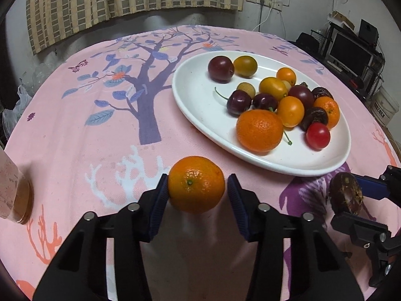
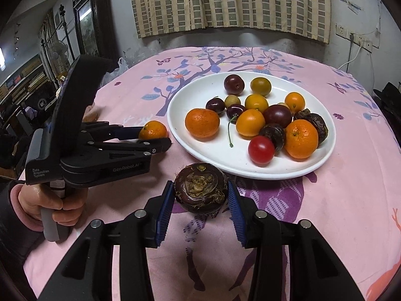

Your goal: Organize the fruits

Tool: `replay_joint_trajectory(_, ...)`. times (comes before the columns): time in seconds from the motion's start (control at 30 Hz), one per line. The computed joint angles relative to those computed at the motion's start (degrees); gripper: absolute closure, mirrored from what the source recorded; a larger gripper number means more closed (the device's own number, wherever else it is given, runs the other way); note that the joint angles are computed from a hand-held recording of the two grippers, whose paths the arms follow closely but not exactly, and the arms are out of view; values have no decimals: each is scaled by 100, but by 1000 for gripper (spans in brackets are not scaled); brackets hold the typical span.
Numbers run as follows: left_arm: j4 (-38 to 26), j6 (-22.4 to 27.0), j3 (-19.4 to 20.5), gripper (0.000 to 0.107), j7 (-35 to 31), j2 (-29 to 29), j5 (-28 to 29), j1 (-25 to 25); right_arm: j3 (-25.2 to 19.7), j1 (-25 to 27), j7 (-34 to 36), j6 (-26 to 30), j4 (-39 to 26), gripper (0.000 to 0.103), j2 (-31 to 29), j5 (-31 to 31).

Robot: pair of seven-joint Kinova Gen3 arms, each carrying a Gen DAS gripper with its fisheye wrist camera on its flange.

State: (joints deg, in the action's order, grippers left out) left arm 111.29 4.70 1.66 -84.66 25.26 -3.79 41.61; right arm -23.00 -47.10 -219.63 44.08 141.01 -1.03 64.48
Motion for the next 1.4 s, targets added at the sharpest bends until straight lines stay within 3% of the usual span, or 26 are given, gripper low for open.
replay_joint_trajectory(0.27,256,-134,-481,66,165,-247,-25,490,-123,-107,-270,187,97,60,-129,76)
replay_joint_trajectory(0.47,603,-721,370,66,-115,-860,116,-165,-548,-278,-1246,1209,291,60,-419,450)
replay_joint_trajectory(0.57,215,-645,585,66,-177,-713,223,-264,-317,-196,-1388,1581,301,60,-424,599)
replay_joint_trajectory(0.63,-156,-545,311,66,-224,-478,406,38,-38,57,-1429,1448,348,60,-461,840)
replay_joint_trajectory(0.77,-861,-199,67,66,-76,20,482,284,508,1008,-1502,628,432,60,-385,1680)
replay_joint_trajectory(0.87,-1317,75,-123,66,-393,337,907,408,1197,1194,-1758,-71,467,60,-239,2379)
replay_joint_trajectory(0.93,-1530,230,-292,66,-764,482,1373,499,1197,1542,-1937,-380,480,60,-113,2763)
replay_joint_trajectory(1.03,-1677,367,-628,66,-1315,604,2072,692,1114,1689,-2064,-411,488,58,38,2979)
replay_joint_trajectory(1.1,-1738,525,-1081,65,-1452,629,2344,1028,1014,1669,-2075,-334,516,41,-34,2896)
replay_joint_trajectory(1.17,-1630,466,-1611,60,-1232,584,2246,1490,815,1508,-1841,-30,498,36,-178,2482)
replay_joint_trajectory(1.23,-1293,64,-2142,26,-766,443,1868,2018,630,1323,-1509,261,456,27,-316,2016)
replay_joint_trajectory(1.3,-883,-395,-2661,19,-302,270,1457,2549,359,1071,-1351,644,468,22,-482,1550)
replay_joint_trajectory(1.4,-395,-640,-3277,12,164,-59,1005,3222,-78,670,-1238,1145,491,16,-645,851)
